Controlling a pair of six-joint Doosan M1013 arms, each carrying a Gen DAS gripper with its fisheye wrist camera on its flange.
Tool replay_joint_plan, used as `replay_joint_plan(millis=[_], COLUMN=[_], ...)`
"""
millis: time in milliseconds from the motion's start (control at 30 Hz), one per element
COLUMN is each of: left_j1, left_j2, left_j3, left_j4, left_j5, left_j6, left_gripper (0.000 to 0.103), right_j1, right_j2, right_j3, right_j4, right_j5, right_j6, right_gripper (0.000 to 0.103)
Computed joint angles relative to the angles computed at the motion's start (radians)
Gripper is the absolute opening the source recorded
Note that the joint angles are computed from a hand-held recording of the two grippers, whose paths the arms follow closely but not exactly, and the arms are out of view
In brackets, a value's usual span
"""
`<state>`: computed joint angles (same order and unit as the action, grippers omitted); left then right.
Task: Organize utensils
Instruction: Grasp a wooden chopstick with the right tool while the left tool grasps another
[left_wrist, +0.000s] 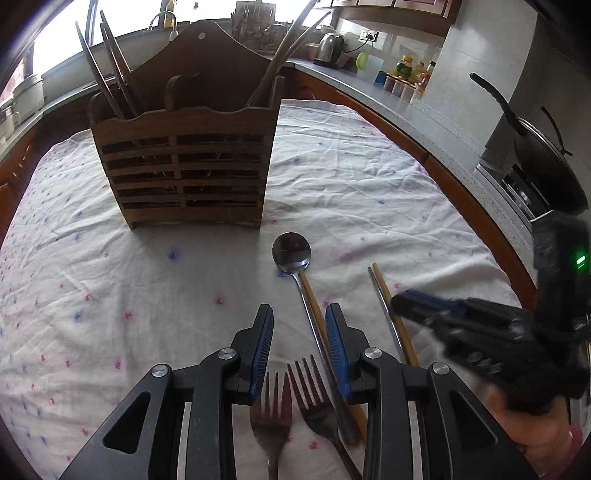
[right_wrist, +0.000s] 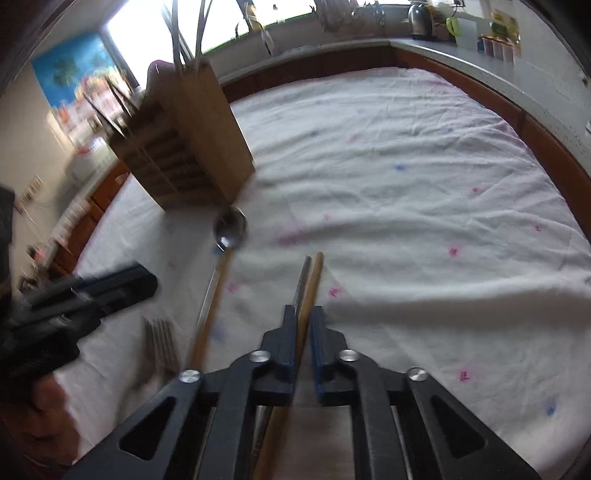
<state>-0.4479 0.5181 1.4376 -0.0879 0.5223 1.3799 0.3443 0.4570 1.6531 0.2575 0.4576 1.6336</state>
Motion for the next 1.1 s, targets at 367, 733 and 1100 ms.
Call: replay_joint_plan(millis=[367, 733, 1100], left_j1=[-0.030, -0.058, -0.064], left_j2=[0.073, 0.126, 0.156], left_j3=[-0.103, -0.160, -0.218], left_j4=[0.062, 0.084, 0.126], left_j5=[0.109, 0.172, 0.231], left_j6=[0.024, 0.060, 0.039], left_gripper=[0.029, 0.015, 0.017], right_j1=[-0.053, -0.076, -0.069], right_j2=[-0.079, -0.080, -0.047], right_j3=[0.099, 0.111, 0.067], right_j4=[-0.066, 0.042, -0.032], right_j5=[-0.016, -0.053, -0.026], right_j6=[0.098, 0.034, 0.066], right_gripper=[0.007, 0.012, 0.015])
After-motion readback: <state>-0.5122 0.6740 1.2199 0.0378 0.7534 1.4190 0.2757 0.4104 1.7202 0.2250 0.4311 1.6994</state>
